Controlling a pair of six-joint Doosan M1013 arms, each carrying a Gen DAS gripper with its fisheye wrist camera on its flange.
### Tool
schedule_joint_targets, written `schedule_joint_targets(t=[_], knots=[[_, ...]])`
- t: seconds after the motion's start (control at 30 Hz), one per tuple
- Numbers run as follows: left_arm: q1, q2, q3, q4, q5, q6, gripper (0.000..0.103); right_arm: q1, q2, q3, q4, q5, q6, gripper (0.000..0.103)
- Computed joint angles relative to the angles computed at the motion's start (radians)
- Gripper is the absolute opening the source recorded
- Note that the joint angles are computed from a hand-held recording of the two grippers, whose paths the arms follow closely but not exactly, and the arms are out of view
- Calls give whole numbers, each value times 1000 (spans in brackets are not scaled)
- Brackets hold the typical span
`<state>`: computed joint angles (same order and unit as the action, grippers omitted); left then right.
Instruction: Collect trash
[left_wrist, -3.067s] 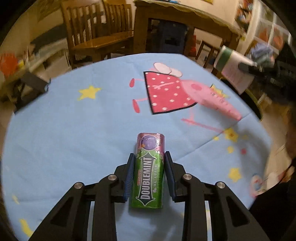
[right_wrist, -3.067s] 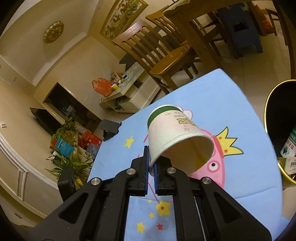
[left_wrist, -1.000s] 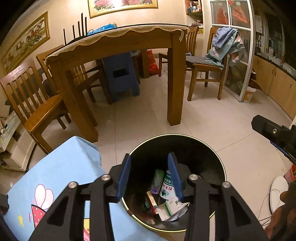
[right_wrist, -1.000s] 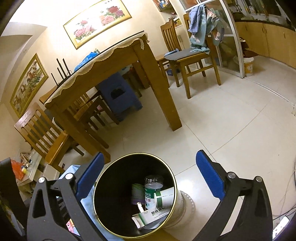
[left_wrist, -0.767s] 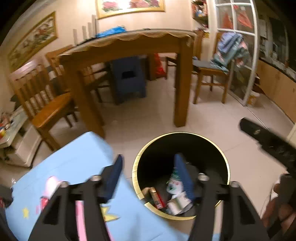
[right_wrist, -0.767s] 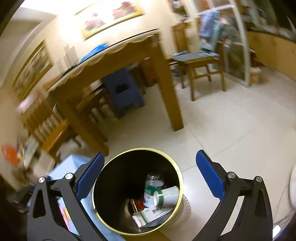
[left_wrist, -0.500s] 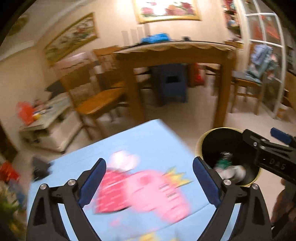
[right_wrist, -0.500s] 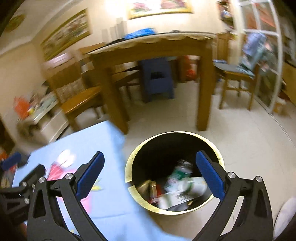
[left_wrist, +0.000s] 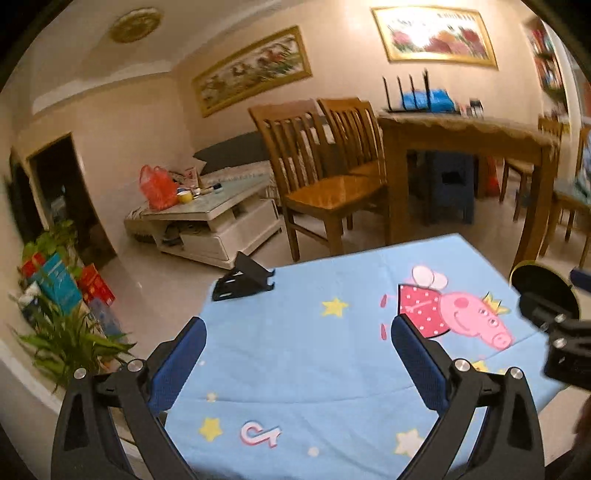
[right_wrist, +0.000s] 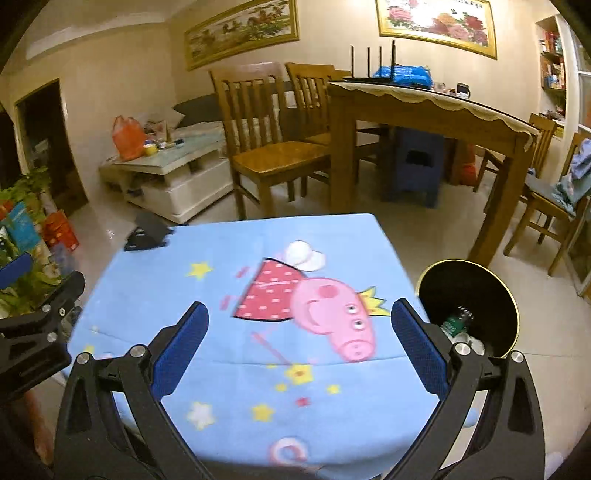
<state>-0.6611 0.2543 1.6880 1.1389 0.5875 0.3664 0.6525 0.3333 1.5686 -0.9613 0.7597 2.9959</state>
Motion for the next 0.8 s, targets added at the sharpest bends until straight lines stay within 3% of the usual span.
schedule_joint_targets(t=[0.2,0.8], knots=[[10,-45,36,13,-46,-45,97,67,8,-30,-108,144,77,98],[5,-52,45,-9,-63,-47,97,63,-35,25,-121,112,106,98]])
